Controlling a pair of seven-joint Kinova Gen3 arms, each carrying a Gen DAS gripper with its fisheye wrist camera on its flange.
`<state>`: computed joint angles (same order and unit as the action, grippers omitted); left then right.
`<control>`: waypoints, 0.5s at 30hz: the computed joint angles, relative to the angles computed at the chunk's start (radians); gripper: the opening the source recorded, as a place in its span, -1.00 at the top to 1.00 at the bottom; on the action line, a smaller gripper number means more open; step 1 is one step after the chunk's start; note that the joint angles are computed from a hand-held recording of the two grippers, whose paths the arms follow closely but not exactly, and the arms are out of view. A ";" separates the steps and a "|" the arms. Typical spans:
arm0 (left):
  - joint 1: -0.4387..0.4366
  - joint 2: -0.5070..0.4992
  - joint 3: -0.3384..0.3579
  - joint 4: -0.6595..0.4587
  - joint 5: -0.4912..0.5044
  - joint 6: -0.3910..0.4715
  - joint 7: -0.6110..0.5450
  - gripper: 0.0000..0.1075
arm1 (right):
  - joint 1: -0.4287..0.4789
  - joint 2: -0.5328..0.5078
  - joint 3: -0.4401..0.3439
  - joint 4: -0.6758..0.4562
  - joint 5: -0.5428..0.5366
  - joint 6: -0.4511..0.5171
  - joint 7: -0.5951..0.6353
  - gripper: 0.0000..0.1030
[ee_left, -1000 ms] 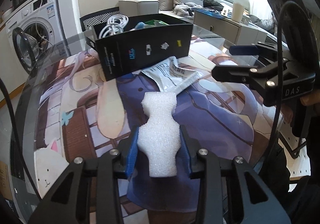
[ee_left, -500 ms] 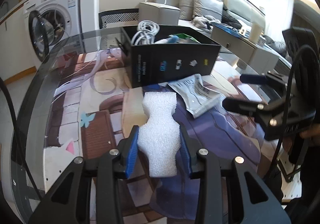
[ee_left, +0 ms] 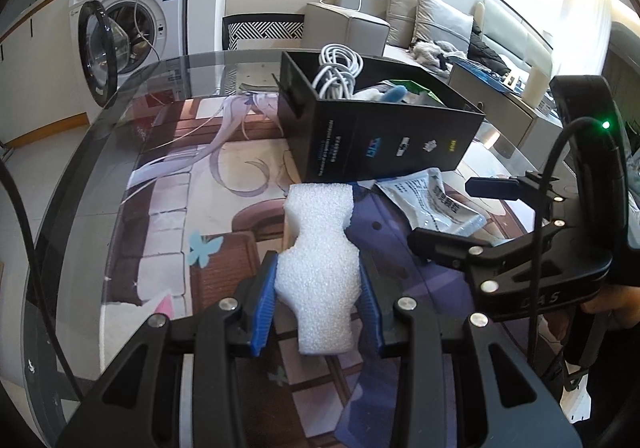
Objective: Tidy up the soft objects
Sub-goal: 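Grasp the white foam piece with the left tool while the right tool grasps the white sachet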
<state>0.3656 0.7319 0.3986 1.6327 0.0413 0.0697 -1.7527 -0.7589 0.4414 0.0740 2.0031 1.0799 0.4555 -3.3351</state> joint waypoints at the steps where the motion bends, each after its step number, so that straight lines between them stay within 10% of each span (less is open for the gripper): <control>1: 0.000 0.001 -0.002 -0.004 0.000 0.003 0.001 0.32 | 0.008 0.007 -0.006 -0.010 -0.015 0.005 0.016 -0.99; 15: 0.007 0.017 -0.009 -0.031 0.004 0.028 -0.011 0.32 | 0.005 0.037 0.034 -0.041 -0.134 0.039 0.120 -0.98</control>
